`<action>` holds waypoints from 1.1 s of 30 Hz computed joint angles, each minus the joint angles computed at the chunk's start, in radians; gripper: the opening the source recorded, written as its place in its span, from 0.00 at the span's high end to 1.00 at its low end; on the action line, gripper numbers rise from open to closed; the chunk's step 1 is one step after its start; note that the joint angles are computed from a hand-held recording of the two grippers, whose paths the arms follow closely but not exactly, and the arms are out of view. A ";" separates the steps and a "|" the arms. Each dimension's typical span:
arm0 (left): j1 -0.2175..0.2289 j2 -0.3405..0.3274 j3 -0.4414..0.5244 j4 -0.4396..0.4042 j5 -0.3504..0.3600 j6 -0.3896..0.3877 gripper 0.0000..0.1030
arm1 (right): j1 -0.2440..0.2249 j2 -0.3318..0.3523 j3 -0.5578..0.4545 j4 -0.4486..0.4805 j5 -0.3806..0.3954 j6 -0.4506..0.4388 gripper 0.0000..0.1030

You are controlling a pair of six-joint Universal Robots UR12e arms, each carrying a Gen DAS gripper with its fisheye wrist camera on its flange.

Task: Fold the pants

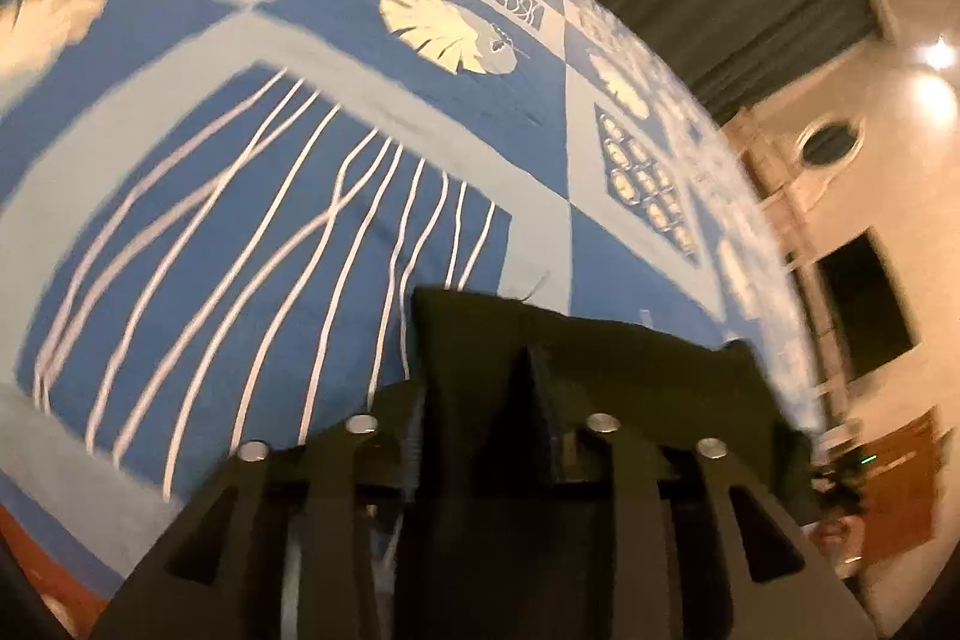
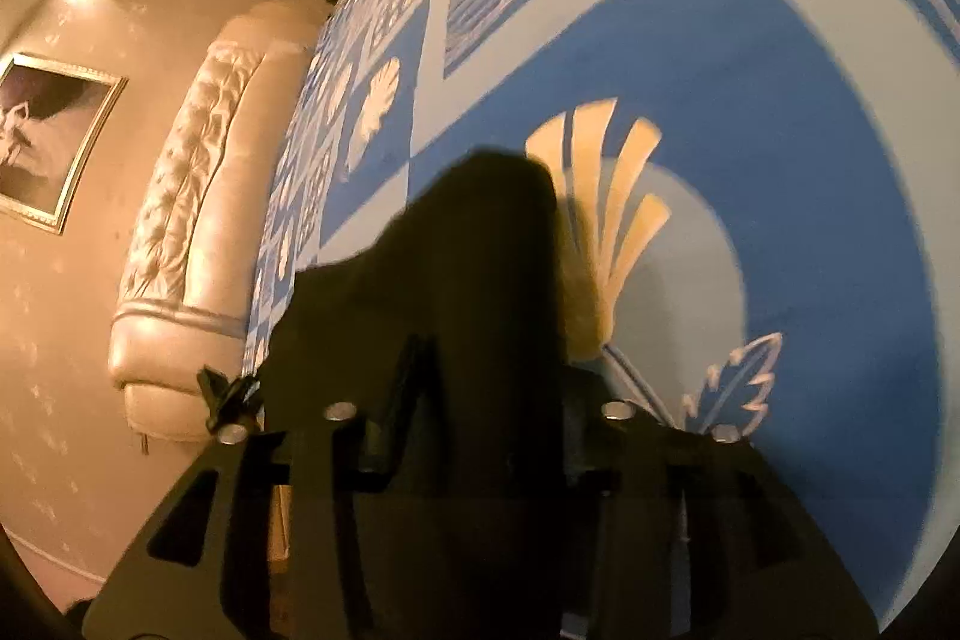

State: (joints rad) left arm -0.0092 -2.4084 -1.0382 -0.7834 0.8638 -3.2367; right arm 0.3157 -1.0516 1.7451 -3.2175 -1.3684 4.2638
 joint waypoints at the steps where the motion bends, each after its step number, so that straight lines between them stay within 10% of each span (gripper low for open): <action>1: 0.007 0.003 -0.011 0.002 -0.037 -0.013 0.56 | 0.002 -0.007 0.005 -0.022 -0.027 -0.001 0.39; 5: 0.019 0.027 -0.051 -0.036 -0.137 0.099 0.28 | 0.011 -0.015 0.008 -0.040 -0.062 0.018 0.37; 11: 0.010 0.044 -0.086 -0.003 -0.123 0.132 0.22 | 0.031 -0.009 -0.020 -0.003 -0.091 0.012 0.30; 12: 0.009 0.040 -0.078 -0.021 -0.140 0.132 0.24 | 0.034 -0.006 -0.025 0.000 -0.100 0.018 0.30; 14: 0.005 0.031 -0.054 -0.086 -0.152 0.125 0.69 | 0.034 -0.007 -0.024 -0.005 -0.106 0.028 0.30; 23: -0.001 0.053 -0.065 -0.044 -0.199 -0.058 0.78 | 0.061 -0.021 -0.070 0.102 -0.194 -0.090 0.30; 33: -0.108 0.082 0.028 -0.034 -0.296 -0.003 0.84 | 0.090 -0.032 -0.102 0.175 -0.321 -0.142 0.30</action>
